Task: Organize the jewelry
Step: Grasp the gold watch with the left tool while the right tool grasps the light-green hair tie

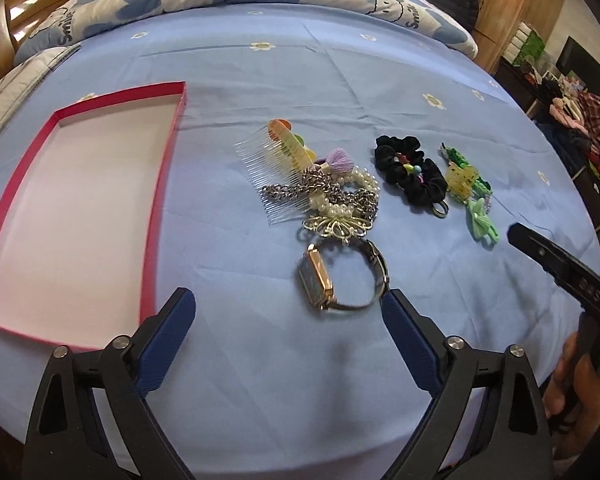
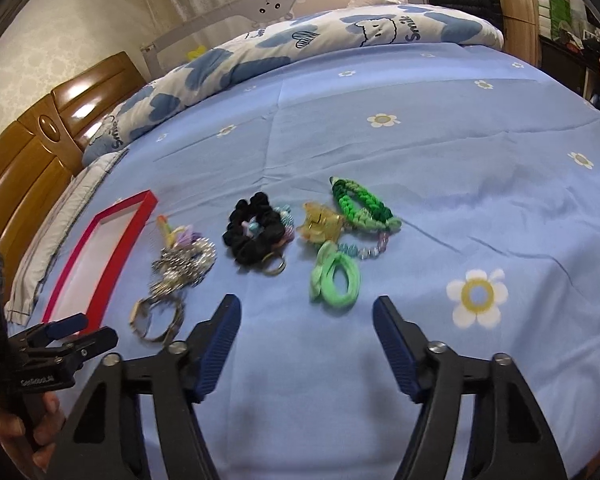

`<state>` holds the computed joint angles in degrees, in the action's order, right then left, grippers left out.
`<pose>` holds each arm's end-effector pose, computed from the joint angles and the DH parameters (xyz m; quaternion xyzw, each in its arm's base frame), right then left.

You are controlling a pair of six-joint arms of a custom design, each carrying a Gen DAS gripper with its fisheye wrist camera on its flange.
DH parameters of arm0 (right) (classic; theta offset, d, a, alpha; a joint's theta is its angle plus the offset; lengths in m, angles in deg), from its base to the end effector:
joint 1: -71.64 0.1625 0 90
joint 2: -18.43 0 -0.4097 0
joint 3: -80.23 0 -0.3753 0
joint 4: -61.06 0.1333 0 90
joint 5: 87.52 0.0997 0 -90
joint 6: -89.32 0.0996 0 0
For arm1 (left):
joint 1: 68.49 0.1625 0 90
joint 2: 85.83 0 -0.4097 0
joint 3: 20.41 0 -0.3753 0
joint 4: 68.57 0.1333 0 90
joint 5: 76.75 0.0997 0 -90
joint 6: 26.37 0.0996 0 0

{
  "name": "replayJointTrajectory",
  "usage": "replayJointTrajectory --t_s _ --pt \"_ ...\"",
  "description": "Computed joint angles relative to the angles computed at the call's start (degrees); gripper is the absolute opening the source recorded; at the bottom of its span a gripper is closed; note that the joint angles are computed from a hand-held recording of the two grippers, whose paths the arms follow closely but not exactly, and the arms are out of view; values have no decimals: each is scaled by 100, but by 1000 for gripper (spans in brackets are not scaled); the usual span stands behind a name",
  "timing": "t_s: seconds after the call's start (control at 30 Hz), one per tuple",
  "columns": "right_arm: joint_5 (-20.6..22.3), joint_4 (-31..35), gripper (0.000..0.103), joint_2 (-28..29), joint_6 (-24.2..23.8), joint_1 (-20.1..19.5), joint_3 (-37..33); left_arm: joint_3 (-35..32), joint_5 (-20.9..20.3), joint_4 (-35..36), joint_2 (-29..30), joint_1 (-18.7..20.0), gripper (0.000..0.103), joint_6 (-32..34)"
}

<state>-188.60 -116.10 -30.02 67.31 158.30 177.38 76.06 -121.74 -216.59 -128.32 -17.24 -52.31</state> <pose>0.0756 -0.6638 0.1726 0.1211 -0.9325 0.2998 0.1609 -0.2337 -0.6167 0.0725 0.0896 0.9190 -0.2322 0.3058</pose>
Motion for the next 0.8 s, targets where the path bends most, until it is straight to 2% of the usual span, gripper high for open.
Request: replayJointTrajectory --t_s 0.2,0.23,0.27,0.33,0.4,0.43,0.8 --pt "-151 448 45 378 7 -19 -571 -383 -271 351 208 186 75 51" --pt "-183 510 39 425 -4 -18 -632 -439 -326 408 238 218 67 56" --pt "-201 560 35 458 -8 -19 -680 -491 -377 451 271 248 54 72" --pt "-205 639 17 486 -25 -37 -720 -577 -389 589 326 282 39 101" --pt "-140 654 15 471 -21 -67 -684 -554 -389 502 326 280 23 232" --pt "-104 622 14 448 -29 -79 -643 -541 -474 471 307 292 9 277" --pt "531 507 13 -14 30 -66 33 -31 -598 391 -112 199 9 121"
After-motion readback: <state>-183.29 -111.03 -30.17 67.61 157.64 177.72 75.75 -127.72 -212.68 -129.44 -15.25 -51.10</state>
